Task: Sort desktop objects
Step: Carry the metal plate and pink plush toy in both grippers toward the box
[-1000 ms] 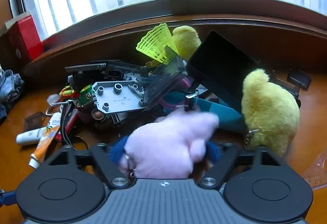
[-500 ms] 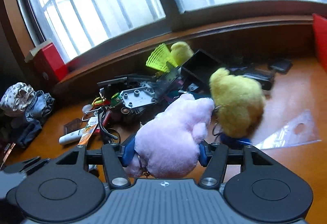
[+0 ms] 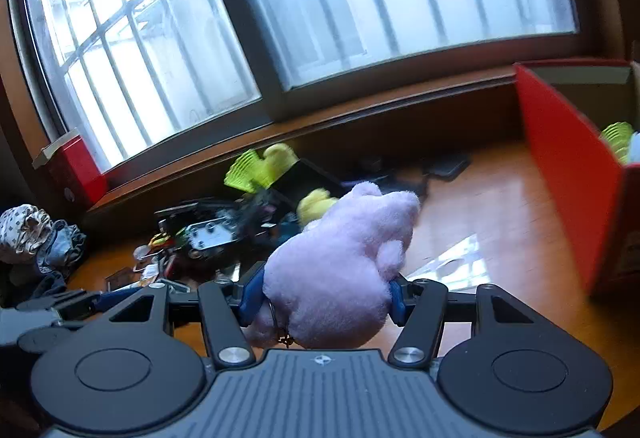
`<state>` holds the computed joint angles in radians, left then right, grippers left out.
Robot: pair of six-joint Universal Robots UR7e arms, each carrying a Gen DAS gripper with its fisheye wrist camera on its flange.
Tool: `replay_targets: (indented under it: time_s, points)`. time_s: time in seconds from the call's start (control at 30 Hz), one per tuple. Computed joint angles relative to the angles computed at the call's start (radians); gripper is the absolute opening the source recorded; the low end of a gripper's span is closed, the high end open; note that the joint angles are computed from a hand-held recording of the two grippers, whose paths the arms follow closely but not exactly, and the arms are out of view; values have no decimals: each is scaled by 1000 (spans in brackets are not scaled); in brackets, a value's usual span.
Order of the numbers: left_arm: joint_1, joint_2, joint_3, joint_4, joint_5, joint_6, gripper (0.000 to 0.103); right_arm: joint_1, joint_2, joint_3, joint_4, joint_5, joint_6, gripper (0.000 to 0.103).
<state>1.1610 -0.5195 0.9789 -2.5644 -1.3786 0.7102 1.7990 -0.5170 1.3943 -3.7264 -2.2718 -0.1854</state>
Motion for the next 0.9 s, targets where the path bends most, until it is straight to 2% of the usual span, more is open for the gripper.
replay_targets:
  time_s: [0.2,0.53,0.9]
  points:
    - [-51,12,37,-42,1,-25,69,-19,-90,119,-86,23,-48,61]
    - [-140,59,69,-125,-9,2,69,-82,-254,302,-174,126,-92,61]
    - [-234,166,3,-170,-53,-19,69,-171,-428,451,-250,235,-153,61]
